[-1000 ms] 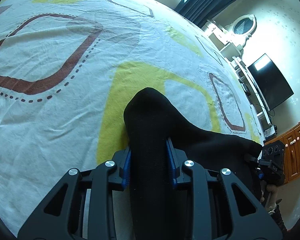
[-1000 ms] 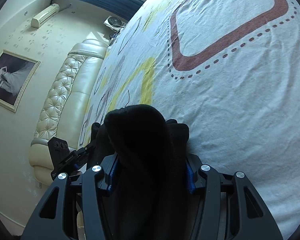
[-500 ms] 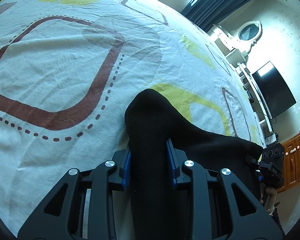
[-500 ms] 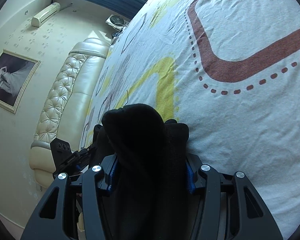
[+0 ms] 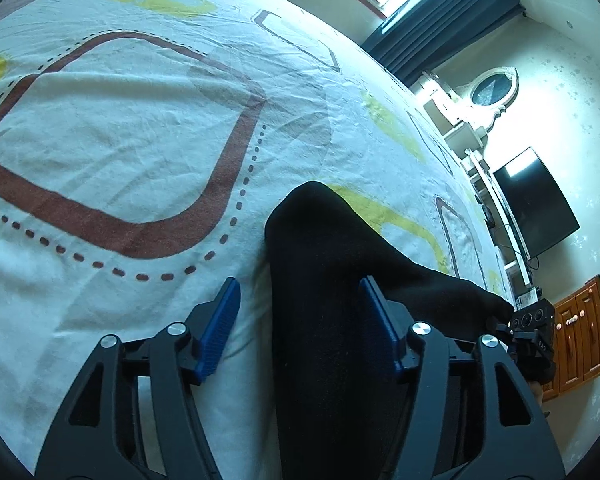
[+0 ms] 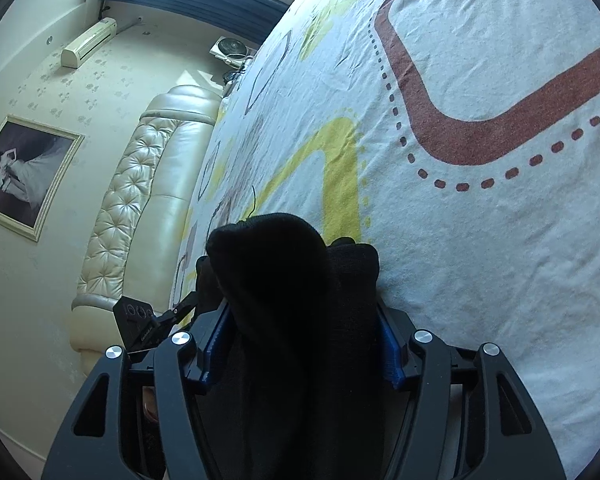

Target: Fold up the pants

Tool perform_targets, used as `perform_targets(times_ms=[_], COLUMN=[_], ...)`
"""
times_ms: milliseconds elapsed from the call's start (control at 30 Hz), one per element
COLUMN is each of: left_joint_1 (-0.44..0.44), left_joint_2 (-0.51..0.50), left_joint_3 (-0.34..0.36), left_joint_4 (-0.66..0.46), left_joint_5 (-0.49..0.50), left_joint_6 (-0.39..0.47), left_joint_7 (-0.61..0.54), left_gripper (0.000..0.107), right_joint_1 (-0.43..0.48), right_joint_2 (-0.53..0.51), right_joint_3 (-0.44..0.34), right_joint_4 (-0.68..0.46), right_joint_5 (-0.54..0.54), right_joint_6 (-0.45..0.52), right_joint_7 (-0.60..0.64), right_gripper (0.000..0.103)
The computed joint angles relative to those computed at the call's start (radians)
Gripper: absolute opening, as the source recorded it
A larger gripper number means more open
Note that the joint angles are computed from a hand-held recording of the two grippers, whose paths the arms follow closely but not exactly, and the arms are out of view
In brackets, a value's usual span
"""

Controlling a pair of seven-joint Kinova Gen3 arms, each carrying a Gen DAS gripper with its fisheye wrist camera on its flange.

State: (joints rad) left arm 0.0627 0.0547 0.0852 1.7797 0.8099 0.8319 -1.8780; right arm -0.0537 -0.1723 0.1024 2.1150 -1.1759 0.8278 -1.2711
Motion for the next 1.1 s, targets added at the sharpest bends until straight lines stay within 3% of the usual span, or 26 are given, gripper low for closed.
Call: perform_targets(times_ms=[133,300,400,500,567,700,867,967,1100], left_joint_1=[-0.003,0.083,0.089,0.052,0.047,0.023,-0.009,0.026,0.048], left_joint_2=[-0.067,-0.210,-0.304,-0.374,-0.420,-0.493,-0.577,-0.562,-0.536], left_joint_3=[-0.017,-0.055,-0.004,0.097,0.155,0.281,0.473,0.545,0.559], left_joint_4=[0.052,0.124,0.154,0.145,0.139,0.112,0.101,0.102,0.095], left_joint_5=[-0.026,-0.155,-0.250,-0.338,-0.394,-0.500,-0.690,-0.804,-0.834], left_joint_6=[0.027,0.038,0.038,0.081,0.099,0.134,0.166,0.168,0.168], left_joint_7=[0.066,0.229,0.351,0.473,0.555,0.717,0.889,0.965,1.005], left_gripper=[0.064,0.066,0.070,0.072,0.079,0.091,0.097,0.097,0.097], right_joint_1=[0.033,0.262,0.401,0.534,0.567,0.472,0.305,0.233,0.152], right_joint_2=[-0.085,-0.251,-0.359,-0.463,-0.502,-0.496,-0.434,-0.403,-0.385], right_joint_3=[-0.020,-0.187,-0.288,-0.401,-0.469,-0.597,-0.744,-0.807,-0.818], right_joint_4=[0.044,0.048,0.014,-0.051,-0.112,-0.206,-0.284,-0.315,-0.323], right_joint_5=[0.022,0.180,0.302,0.424,0.506,0.660,0.859,0.981,1.094], right_joint_6=[-0.011,0.095,0.200,0.322,0.399,0.441,0.407,0.389,0.375], right_joint_7=[-0.078,-0.282,-0.404,-0.514,-0.595,-0.750,-0.938,-1.003,-1.096], right_gripper=[0.070,0.072,0.072,0.073,0.073,0.073,0.074,0.074,0.077])
